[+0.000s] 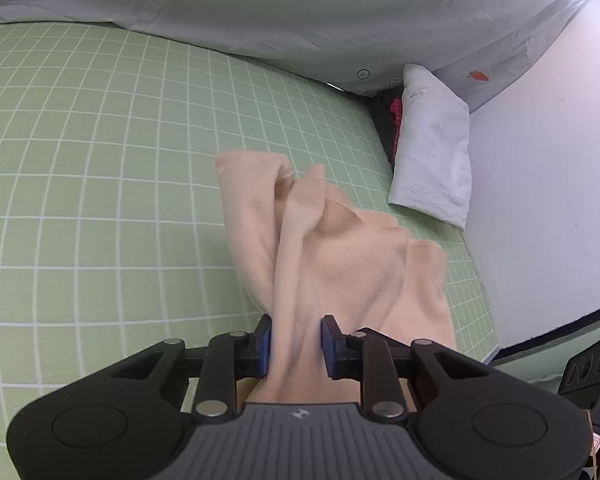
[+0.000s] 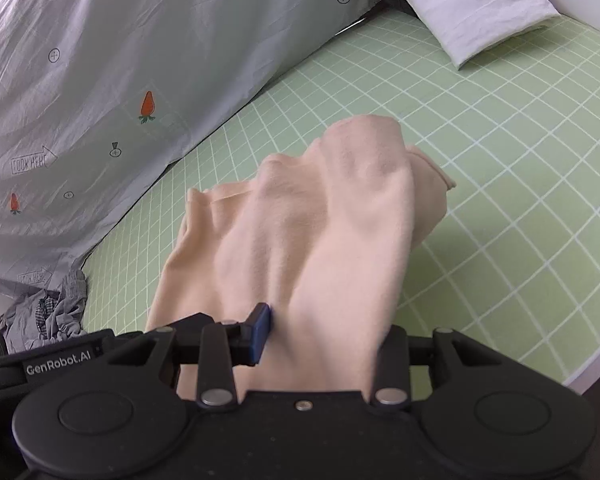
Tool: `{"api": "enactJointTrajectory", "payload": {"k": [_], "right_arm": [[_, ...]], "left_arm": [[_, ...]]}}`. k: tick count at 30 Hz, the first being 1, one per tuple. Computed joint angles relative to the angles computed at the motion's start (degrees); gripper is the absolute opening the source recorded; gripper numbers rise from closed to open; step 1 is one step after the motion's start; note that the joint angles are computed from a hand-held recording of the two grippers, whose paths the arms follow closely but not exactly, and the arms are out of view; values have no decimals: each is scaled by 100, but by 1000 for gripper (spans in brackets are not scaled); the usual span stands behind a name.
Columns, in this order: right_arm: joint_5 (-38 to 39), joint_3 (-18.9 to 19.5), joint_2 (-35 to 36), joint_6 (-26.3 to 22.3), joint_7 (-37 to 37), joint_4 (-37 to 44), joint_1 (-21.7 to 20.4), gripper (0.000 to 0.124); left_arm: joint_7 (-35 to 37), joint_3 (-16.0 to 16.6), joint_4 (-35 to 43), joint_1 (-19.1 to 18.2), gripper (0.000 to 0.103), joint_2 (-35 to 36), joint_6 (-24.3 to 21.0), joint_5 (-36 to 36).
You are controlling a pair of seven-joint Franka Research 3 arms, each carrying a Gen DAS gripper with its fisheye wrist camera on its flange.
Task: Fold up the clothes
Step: 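Lift the folded shirt with both grippers and carry it onto the white pillow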
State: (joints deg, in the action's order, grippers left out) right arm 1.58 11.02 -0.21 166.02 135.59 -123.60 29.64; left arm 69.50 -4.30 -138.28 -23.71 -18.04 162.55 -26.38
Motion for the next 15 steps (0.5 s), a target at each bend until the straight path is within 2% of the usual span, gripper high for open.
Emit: {"api": "enactJointTrajectory", "payload": {"k": [3,5,8,10,12,15], "right_arm": [[1306,-229,-189,24,-1785,-131,-162,39],[1803,-395,-280,-33,-2823,-113,-302,38],[2340,-626,-256,37,-4037,-4,-575,39],[2713,-748,-209,-11,-4597,157,-784,39],[3175,-848,-114,-68,-5292,401,-978,38],[3655,-904,229,-142,-6254,986,-1294,38]], "left_arm": [[-994,-584,716,292,25,752,363,665],[-1856,-917,1295,489,25,1307,544,1425],[-2531,-1038,2354,477,25,2269,722,1973],[-3104,-1014,3128,317,26,2864,742,2510],[-3459,-882,3997,83,26,3421,565,3188],[-3604,-820,5418,-116,26,4312,196,3681]]}}
